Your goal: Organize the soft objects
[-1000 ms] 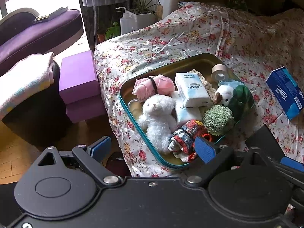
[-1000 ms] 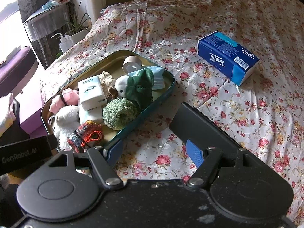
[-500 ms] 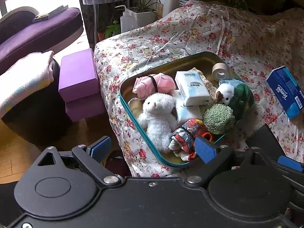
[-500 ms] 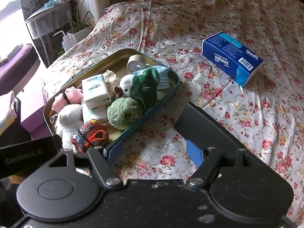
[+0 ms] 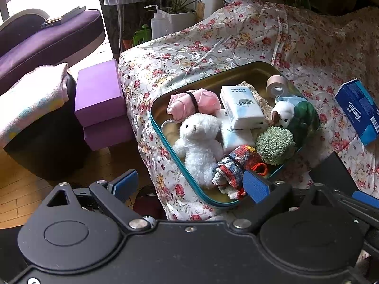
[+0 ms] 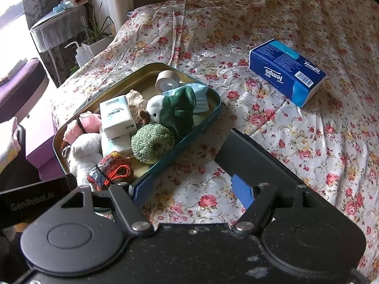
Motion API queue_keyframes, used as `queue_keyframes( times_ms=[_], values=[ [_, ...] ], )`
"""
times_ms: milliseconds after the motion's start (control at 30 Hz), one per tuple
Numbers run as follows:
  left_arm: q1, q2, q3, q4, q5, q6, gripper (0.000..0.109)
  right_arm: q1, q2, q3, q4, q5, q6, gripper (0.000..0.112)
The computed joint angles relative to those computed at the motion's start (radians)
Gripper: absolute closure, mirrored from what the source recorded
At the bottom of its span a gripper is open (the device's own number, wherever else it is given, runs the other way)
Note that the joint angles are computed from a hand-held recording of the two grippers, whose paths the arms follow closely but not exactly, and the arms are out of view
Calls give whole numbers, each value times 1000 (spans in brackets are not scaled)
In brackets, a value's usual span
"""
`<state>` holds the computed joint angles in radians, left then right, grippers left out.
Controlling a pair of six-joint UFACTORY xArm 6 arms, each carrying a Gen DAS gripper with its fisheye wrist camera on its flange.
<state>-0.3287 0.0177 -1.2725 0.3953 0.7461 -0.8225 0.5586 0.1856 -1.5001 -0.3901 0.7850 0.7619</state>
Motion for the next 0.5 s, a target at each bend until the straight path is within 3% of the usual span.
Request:
queue_keyframes(
  times_ms=[500],
  values=[
    [-2, 7, -8, -12, 12, 17, 15, 2, 2, 1, 10, -5, 4, 40]
  ],
)
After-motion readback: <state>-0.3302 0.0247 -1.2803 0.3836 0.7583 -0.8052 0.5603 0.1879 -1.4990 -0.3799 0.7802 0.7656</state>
